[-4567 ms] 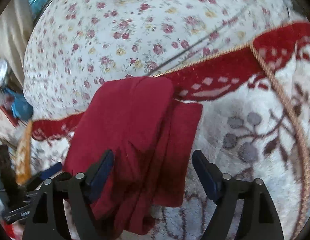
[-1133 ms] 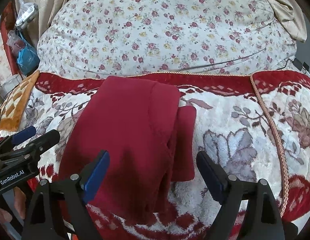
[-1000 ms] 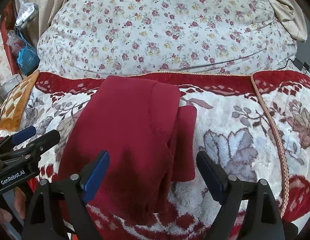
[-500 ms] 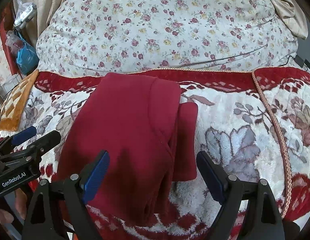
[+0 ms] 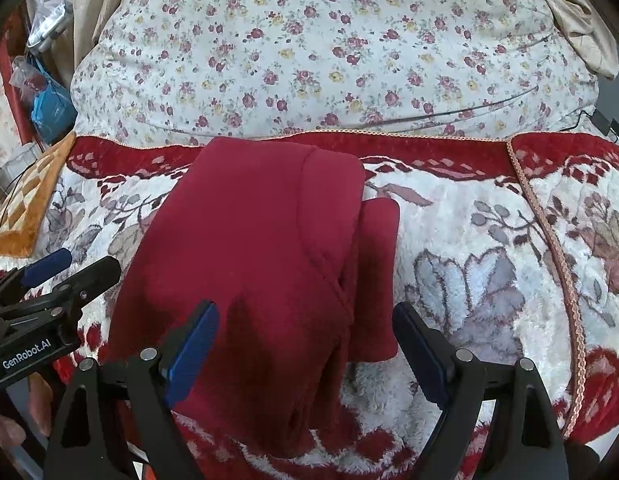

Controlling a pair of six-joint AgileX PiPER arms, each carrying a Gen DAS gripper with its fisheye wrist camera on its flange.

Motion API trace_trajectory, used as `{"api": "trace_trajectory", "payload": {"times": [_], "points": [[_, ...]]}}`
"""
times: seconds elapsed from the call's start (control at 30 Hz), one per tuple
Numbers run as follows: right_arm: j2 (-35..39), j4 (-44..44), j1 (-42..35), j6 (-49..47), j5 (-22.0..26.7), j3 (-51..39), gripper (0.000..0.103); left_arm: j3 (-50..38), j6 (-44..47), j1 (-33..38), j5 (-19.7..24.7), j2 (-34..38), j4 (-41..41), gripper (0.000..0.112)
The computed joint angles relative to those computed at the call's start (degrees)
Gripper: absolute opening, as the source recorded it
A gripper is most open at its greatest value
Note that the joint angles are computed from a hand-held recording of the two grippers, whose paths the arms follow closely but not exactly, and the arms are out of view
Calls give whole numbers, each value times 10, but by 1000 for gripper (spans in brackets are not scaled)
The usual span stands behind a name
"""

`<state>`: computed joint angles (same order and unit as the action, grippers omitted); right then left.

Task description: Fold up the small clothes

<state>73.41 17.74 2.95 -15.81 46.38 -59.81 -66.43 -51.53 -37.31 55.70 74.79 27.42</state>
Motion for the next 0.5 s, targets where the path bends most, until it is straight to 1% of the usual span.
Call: {"api": "trace_trajectory", "payload": {"times": [0.33,0.43,0.5], "points": [[9,-2,1,1,-3,-5,92,-3,11,-1,-2,5,12,88],[13,-2,0,1,-4,-7,92,6,19,5,-19,-2,12,88],[17,2,-5,-4,-5,-9,92,5,20,8,-22,0,15,88]]}}
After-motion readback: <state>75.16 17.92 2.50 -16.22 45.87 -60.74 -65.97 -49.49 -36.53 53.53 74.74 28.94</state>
